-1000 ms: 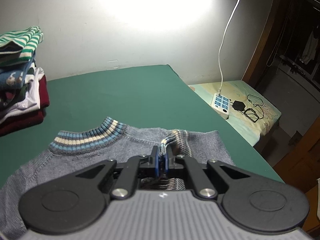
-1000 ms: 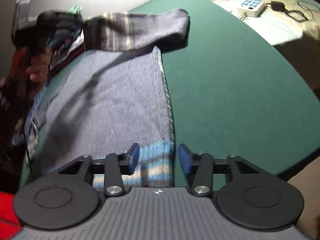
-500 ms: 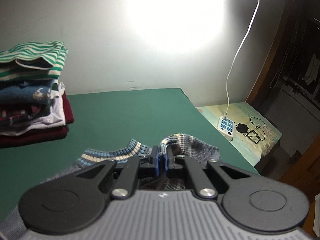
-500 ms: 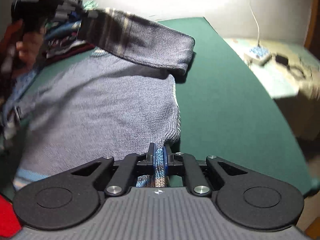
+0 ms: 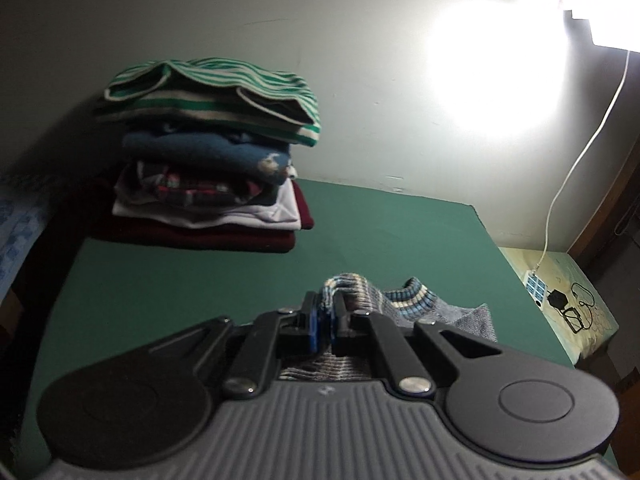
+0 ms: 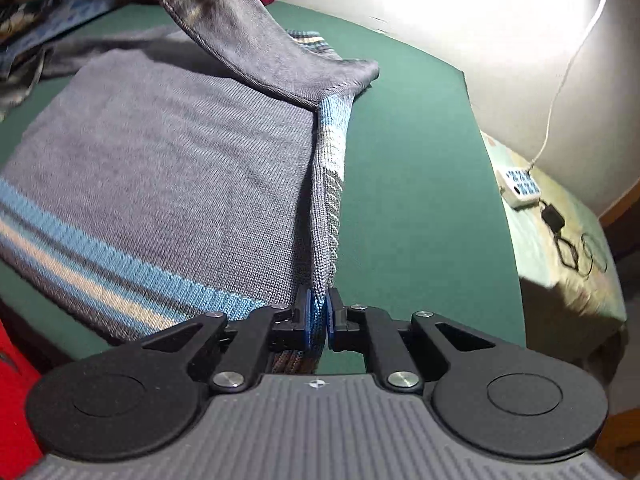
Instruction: Fold clothes
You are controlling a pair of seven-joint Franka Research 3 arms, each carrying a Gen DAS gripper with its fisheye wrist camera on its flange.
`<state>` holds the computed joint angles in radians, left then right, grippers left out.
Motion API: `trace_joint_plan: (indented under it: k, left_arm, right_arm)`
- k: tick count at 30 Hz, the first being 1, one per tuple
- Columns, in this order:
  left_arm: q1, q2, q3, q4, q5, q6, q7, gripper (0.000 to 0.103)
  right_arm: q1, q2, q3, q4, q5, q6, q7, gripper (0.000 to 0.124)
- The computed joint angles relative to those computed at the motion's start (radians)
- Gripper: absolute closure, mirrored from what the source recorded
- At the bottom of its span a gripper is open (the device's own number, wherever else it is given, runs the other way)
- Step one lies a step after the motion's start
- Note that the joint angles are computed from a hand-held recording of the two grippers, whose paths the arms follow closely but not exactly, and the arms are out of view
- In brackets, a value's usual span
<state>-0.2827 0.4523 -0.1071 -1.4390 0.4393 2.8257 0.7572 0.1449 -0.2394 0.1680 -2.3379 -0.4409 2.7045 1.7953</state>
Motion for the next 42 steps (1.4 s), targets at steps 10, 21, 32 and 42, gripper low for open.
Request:
trace_joint_plan:
  k: [10,21,32,42]
  left_arm:
    - [-0.022,-0.098,0.059,-0.14,0.109,0.038,-0.154,0.101]
    - [-0.019,-0.153,0.052,-0.17,0.31,-0.006,-0.336,0.101]
    - [0.007,-0.11,0.033,-0.115,0.231,-0.073,-0.309,0.101]
    - [0.004,-0.097,0.031,-0.058,0.28,-0.097,-0.276,0.1]
  right_arm:
    - [0.029,0.032,0.011,0.034,-0.072,-0.025,0.0,0.116]
    - [0.065,0.042,0.001,0.044,-0.01,0.004,-0.018,0.116]
    - [0.083,0.044,-0.003,0.037,0.045,0.038,-0.005,0.116]
    - [0.096,0.02,-0.022,-0.02,0.375,0.17,-0.075,0.115]
